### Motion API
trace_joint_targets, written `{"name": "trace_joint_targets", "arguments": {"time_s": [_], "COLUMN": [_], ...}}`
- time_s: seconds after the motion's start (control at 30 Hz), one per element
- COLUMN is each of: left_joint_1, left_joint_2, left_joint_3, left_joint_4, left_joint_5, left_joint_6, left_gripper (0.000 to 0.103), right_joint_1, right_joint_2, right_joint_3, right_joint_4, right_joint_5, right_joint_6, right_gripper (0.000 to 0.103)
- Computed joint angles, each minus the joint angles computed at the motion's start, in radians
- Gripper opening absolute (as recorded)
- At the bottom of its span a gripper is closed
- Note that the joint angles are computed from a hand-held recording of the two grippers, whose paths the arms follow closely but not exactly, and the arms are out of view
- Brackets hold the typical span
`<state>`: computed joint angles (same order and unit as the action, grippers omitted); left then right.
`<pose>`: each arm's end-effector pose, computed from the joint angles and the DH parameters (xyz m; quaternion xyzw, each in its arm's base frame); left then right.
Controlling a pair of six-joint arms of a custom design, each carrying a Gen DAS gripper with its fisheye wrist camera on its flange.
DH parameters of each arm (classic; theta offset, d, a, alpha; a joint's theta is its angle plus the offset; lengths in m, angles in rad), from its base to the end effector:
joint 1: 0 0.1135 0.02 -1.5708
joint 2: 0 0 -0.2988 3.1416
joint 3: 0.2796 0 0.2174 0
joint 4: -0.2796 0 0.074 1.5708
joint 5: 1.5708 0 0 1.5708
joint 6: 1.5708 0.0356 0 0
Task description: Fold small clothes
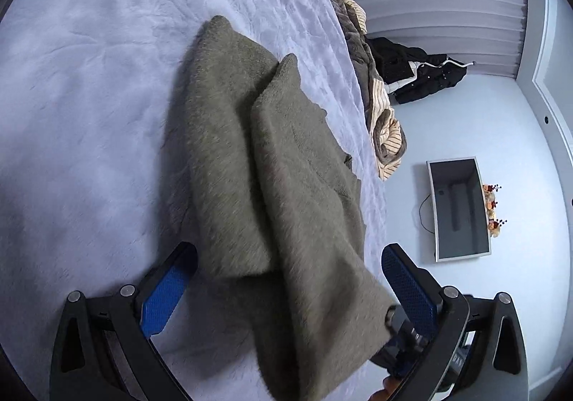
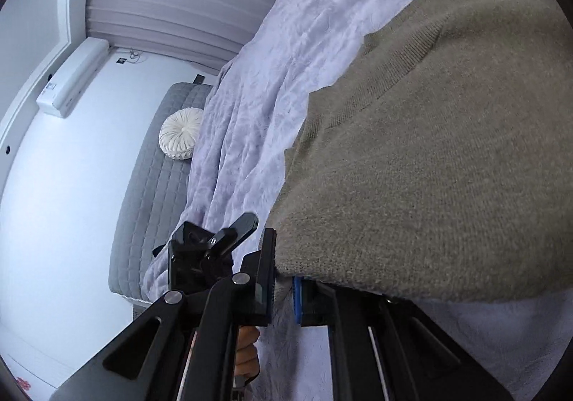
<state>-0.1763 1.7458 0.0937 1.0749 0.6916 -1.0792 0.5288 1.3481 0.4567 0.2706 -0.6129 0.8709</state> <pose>0.1928 -0.0574 0.1393 -0.2155 0.8147 -0.5045 0.1879 0.1760 0.1266 0.2201 0.0084 0.8590 0.4861 0.1607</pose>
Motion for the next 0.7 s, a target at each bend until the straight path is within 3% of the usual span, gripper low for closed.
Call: {"name": "trace_joint_targets", "arguments": {"time_s": [0.07,0.17,0.23,0.3,0.4,0.5,0.6,0.7], "left_joint_1": [-0.021,-0.085,-0.113,-0.135,-0.146,-0.163,-0.173,-0.206], "left_joint_2": [0.022,0.008,0.015,0.015,0.012,0.010,-0.012,-0.095], "left_joint_3": [0.061,0.207,0.269,0.304,0.346,0.389,0.381,0.382], "left_joint_4": [-0.021,-0.254,-0.365,-0.433,-0.529,-0.640,-0.652,-0.702], "left_joint_5": [-0.004,-0.068,-0.101,-0.138,-0.177,-0.233,-0.273,-0.348], "left_joint_6": [-0.011,0.055,0.092,0.119,0.161,0.213,0.204,0.200], "left_gripper": [0.103,0.103,0.102,0.091,0.071,0.039,0.023,0.022], "right_joint_1": [0.017,0.042,0.046,0.052,0.050,0.008,-0.055,-0.108], "right_joint_2": [0.012,0.037,0.053,0.088,0.086,-0.005,-0.068,0.011], "right_joint_3": [-0.002,-0.012,-0.002,0.039,0.145,0.224,0.285,0.354], "right_joint_4": [-0.003,-0.015,-0.089,-0.213,-0.518,-0.692,-0.728,-0.710], "right_joint_5": [0.009,0.024,0.011,-0.025,-0.034,-0.034,0.082,0.262], "right_joint_6": [-0.010,-0.039,-0.099,-0.187,-0.381,-0.529,-0.571,-0.596], "right_gripper": [0.008,0.008,0.008,0.012,0.012,0.012,0.012,0.011]}}
